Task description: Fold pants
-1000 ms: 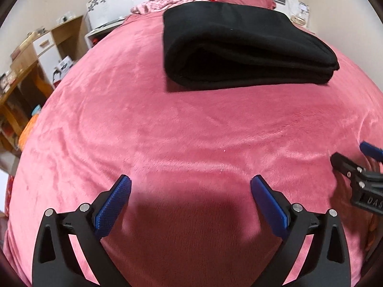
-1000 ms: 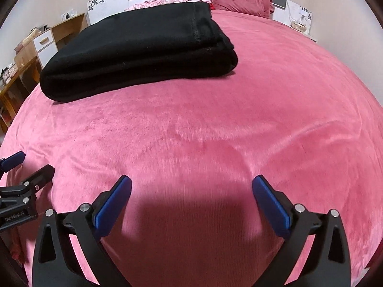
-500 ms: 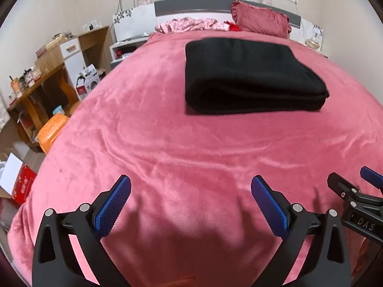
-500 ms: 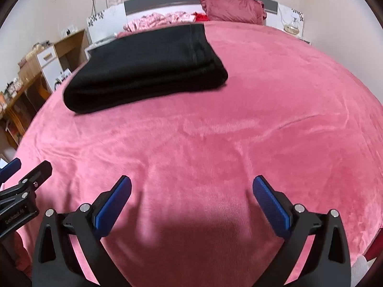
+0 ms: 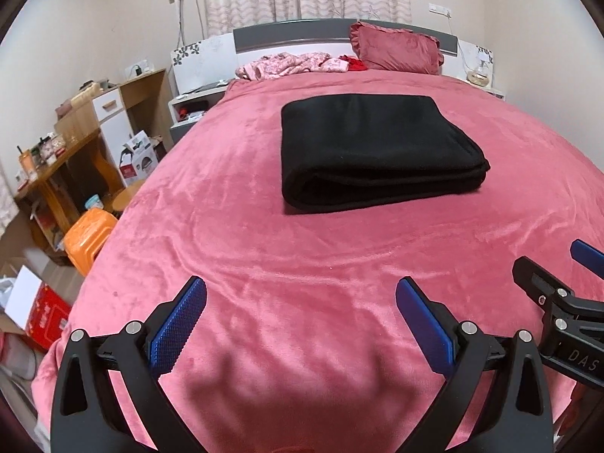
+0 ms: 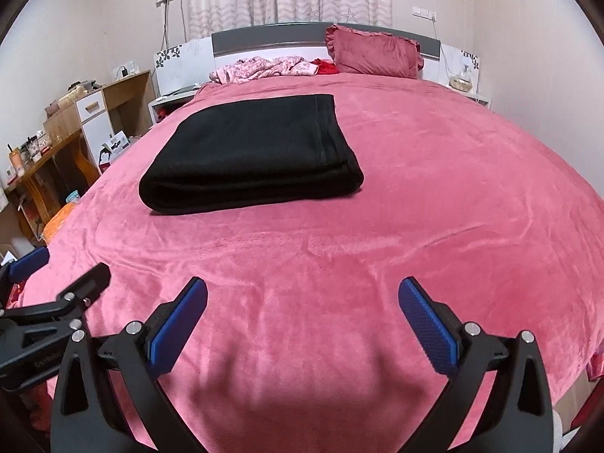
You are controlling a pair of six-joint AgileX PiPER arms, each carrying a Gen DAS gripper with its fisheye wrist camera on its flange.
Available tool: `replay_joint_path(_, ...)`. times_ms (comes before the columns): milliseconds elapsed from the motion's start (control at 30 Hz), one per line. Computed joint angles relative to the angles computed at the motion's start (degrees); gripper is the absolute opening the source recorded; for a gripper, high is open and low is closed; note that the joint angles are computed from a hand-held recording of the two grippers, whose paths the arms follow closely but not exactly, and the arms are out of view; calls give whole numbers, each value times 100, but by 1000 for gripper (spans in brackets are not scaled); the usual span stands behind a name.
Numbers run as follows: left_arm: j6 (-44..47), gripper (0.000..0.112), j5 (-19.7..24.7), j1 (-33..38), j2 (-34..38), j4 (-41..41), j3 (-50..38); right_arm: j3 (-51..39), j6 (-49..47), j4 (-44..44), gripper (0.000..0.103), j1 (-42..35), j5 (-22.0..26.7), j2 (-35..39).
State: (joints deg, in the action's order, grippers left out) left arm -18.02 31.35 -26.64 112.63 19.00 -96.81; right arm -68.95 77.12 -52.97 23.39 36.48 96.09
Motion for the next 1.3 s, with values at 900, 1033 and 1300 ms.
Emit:
replay_joint_path(900, 36, 100, -11, 178, -132, -304, 157, 131, -113, 299, 101, -199, -167, -72)
replay_joint_path(1033, 50, 100, 12, 174, -130, -319, 157, 124, -143, 327, 101, -204, -180, -63)
replay_joint_path(1300, 112, 100, 74, 173, -119, -394, 138, 99, -263, 449, 101, -247, -222, -28)
